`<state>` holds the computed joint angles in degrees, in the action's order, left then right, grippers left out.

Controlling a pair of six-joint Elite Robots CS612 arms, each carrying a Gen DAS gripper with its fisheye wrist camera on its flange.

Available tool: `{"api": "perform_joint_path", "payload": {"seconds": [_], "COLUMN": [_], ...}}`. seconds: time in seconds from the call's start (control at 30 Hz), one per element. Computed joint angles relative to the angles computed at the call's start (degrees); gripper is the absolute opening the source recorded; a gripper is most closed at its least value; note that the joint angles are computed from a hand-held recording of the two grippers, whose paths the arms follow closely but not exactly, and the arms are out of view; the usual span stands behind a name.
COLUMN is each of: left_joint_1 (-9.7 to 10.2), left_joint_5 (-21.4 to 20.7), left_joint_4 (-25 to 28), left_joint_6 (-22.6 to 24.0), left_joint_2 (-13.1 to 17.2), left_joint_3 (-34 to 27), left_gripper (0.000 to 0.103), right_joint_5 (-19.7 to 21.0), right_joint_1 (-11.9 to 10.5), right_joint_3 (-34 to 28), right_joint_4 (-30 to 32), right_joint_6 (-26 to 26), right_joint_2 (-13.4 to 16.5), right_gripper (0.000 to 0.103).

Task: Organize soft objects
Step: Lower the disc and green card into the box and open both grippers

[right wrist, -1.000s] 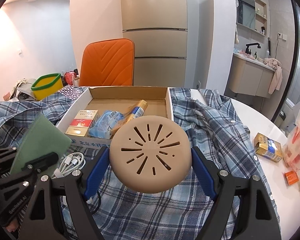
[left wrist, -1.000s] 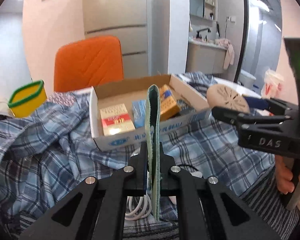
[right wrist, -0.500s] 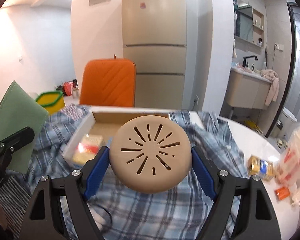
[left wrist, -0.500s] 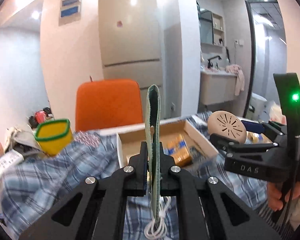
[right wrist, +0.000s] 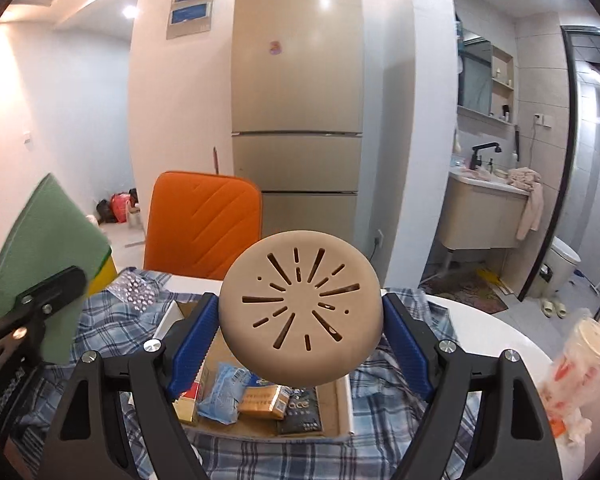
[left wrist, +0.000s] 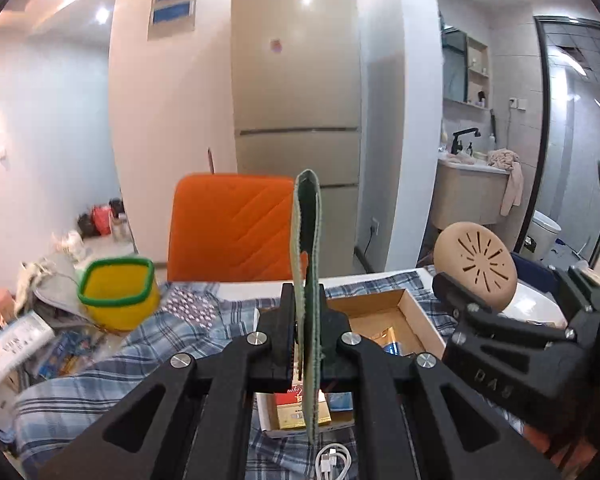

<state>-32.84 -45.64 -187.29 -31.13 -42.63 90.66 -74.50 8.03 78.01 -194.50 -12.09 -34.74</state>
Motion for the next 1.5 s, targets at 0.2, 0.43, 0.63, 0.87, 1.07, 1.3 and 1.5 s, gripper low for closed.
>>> {"api": "perform_joint_path", "payload": {"seconds": [0.2,0.43,0.63,0.87,1.07,1.3,1.5], "left_joint_1": [1.65,2.85,3.41,3.73,4.02,3.65,3.59], "left_joint_5": [-4.9,-9.8,-12.4,-13.2,-13.9,-11.1,-10.5], "left_joint_4": [7.8,8.9,8.0,6.8,7.2,4.0,3.2], "left_joint_6": [-4.2,-5.3,-5.6,-5.9,-6.5,-7.0,-7.7], "left_joint_2": [1.8,3.9,5.0,5.4,5.3,5.1,4.8], "left_joint_3": [-2.5,-4.1,-4.5,-4.7,-4.4,-3.3,-2.8], "left_gripper": [0.006,0.006,0.006,0.006,0.029,0.069,0.069], "right_joint_5": [0.7,-0.9,0.0,0.9,2.8,1.9,2.4], "right_joint_1": [0.4,1.1,0.9,0.6,0.4,0.3,-0.1], "right_joint_3": [-4.2,-7.9,-10.1,-10.2,-9.6,-9.5,-9.1], "right_joint_4": [7.5,15.2,21.7,22.5,19.7,19.5,18.3], "right_joint_6": [-1.3,-4.6,-5.0,-3.9,-5.4,-4.7,-3.3], "right_joint_2": [3.0,5.8,7.0,7.4,7.3,7.2,6.8], "right_gripper": [0.083,0.083,0.083,0.084,0.087,0.087,0.087]}}
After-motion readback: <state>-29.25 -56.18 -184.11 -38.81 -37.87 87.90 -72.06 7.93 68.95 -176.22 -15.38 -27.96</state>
